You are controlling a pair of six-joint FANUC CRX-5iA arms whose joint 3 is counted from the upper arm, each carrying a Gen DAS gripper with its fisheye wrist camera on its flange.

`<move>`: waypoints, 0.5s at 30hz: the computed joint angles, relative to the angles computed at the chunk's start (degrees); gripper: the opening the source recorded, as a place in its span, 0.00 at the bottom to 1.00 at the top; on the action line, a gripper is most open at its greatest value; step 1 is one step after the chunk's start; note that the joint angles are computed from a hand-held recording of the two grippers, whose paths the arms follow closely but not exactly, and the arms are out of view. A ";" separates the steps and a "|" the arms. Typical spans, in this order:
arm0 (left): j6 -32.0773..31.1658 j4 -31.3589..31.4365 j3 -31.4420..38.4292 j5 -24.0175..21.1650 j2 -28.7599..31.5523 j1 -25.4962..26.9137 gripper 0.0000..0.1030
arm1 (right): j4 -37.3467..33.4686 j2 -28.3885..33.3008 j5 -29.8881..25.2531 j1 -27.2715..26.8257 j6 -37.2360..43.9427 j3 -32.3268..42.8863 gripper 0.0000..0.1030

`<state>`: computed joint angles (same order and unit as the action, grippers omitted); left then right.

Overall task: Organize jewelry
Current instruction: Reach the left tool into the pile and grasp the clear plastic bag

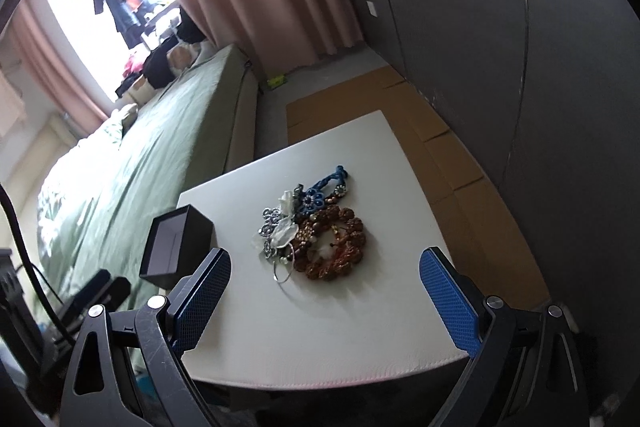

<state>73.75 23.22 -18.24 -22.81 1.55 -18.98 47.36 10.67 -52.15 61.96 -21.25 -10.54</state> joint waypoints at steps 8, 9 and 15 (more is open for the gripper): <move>-3.79 3.63 3.96 -1.40 6.00 -1.51 0.67 | -1.21 -0.85 5.61 -3.22 -3.52 -2.90 0.88; -4.18 3.89 4.75 -1.80 6.84 -1.52 0.65 | -1.43 -0.88 6.32 -3.65 -3.64 -3.16 0.86; -5.84 4.59 9.49 -3.63 12.02 -2.64 0.52 | -2.06 -0.53 9.11 -5.68 -4.66 -3.78 0.83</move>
<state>67.91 27.81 -8.75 -26.44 13.57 -21.62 45.30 10.14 -43.04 56.28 -25.92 -14.32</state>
